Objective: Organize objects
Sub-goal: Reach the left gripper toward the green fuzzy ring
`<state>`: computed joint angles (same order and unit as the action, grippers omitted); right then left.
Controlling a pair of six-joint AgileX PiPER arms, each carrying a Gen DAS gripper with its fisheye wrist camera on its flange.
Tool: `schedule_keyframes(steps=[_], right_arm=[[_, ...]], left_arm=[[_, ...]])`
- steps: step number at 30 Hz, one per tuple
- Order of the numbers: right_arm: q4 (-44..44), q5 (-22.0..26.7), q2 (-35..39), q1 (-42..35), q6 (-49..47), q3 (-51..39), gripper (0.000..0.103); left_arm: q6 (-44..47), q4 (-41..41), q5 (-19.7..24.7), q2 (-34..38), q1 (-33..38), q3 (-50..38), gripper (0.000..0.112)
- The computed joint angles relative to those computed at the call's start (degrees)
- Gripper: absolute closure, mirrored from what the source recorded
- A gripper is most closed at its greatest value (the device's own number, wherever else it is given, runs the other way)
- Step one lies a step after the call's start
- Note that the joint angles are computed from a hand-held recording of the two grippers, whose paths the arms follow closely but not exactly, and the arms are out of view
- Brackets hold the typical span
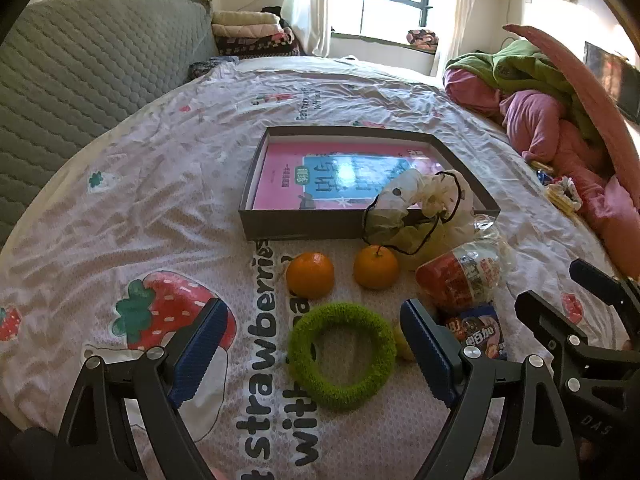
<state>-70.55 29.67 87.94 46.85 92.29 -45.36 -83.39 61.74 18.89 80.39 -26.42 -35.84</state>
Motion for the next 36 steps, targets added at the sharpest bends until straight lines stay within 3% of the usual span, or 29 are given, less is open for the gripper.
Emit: schedule_keyframes(steps=[20,36], right_arm=[[2.8,-0.9,-1.3,1.6,-1.8,2.0,0.018],[6.8,-3.2,2.0,1.7,-4.6,2.3,0.018]], left_arm=[[4.2,-4.3,-0.3,-2.1,0.1,3.1,0.024],[10.1,-9.6,-2.4,1.2,2.8,3.6,0.024]])
